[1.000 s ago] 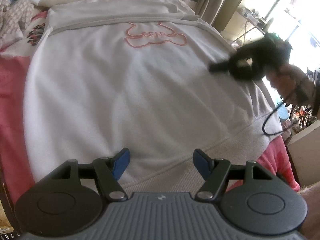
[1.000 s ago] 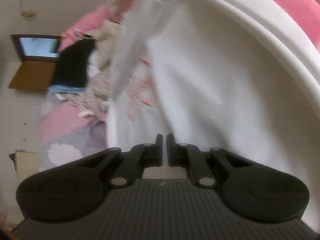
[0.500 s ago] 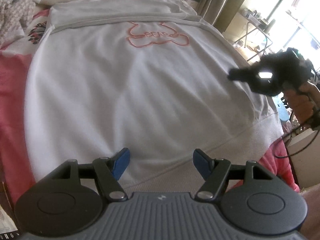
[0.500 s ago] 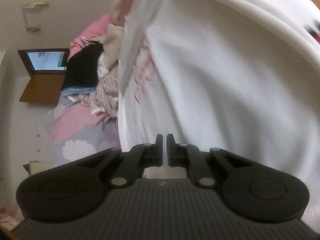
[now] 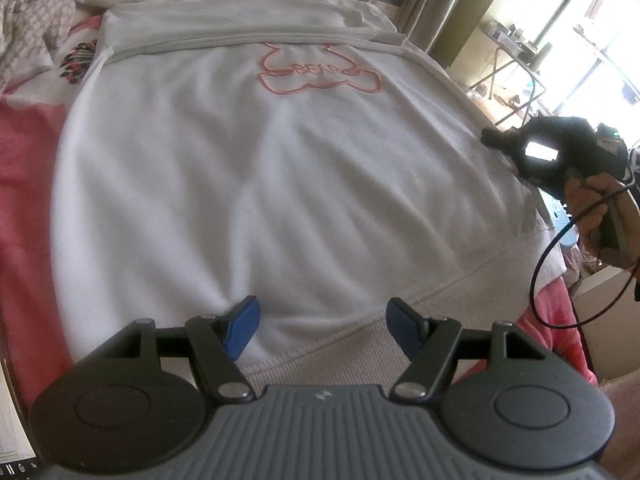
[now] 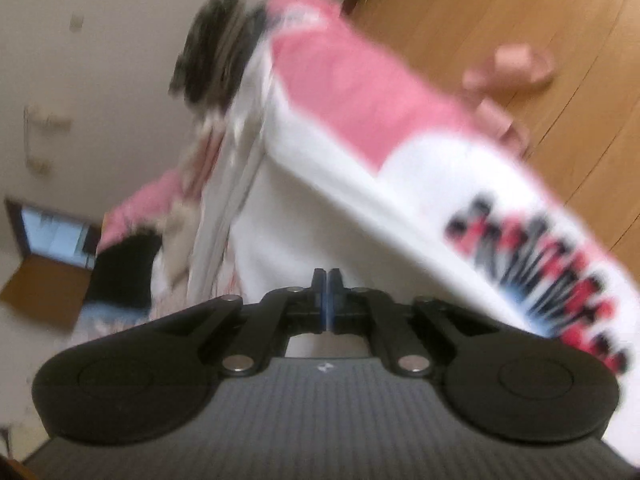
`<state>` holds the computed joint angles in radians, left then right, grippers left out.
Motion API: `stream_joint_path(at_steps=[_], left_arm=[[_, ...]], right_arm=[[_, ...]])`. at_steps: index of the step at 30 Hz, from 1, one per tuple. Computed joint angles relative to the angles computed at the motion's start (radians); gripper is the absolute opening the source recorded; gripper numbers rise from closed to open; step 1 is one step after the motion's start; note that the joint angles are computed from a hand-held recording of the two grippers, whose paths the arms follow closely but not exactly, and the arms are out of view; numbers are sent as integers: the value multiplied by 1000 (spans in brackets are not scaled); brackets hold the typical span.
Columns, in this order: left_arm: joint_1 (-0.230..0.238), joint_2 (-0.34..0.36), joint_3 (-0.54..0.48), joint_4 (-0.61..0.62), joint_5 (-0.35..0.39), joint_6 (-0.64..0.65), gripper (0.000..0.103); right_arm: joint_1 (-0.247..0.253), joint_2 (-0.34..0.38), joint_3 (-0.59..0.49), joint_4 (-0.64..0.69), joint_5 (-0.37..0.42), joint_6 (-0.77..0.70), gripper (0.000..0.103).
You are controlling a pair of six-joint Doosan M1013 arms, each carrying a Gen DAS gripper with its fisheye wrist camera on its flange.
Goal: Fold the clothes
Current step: 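Lift the right tool away from the sweatshirt toward the bed edge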
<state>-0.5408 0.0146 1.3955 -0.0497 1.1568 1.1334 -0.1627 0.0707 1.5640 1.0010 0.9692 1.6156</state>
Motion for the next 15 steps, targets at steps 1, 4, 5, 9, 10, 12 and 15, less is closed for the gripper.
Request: stream_joint_path(at_steps=[1, 4, 5, 9, 10, 12, 15], left_arm=[[0, 0, 0, 0, 0, -1, 71], [-3, 1, -2, 6, 3, -7, 71], [-4, 1, -2, 8, 4, -9, 71], [-3, -1, 0, 9, 5, -7, 71], [-2, -1, 0, 8, 5, -7, 71], [-1, -2, 0, 7, 4, -7, 71], [1, -2, 1, 3, 3, -6, 71]], right_arm=[[-4, 0, 3, 30, 1, -22, 5], [27, 25, -15, 92, 61, -81, 5], [43, 37, -25, 102, 90, -100, 5], [80, 72, -45, 103, 130, -148, 0], [79, 78, -45, 100, 110, -165, 0], [71, 84, -48, 87, 50, -164, 0], [67, 80, -75, -7, -39, -129, 0]])
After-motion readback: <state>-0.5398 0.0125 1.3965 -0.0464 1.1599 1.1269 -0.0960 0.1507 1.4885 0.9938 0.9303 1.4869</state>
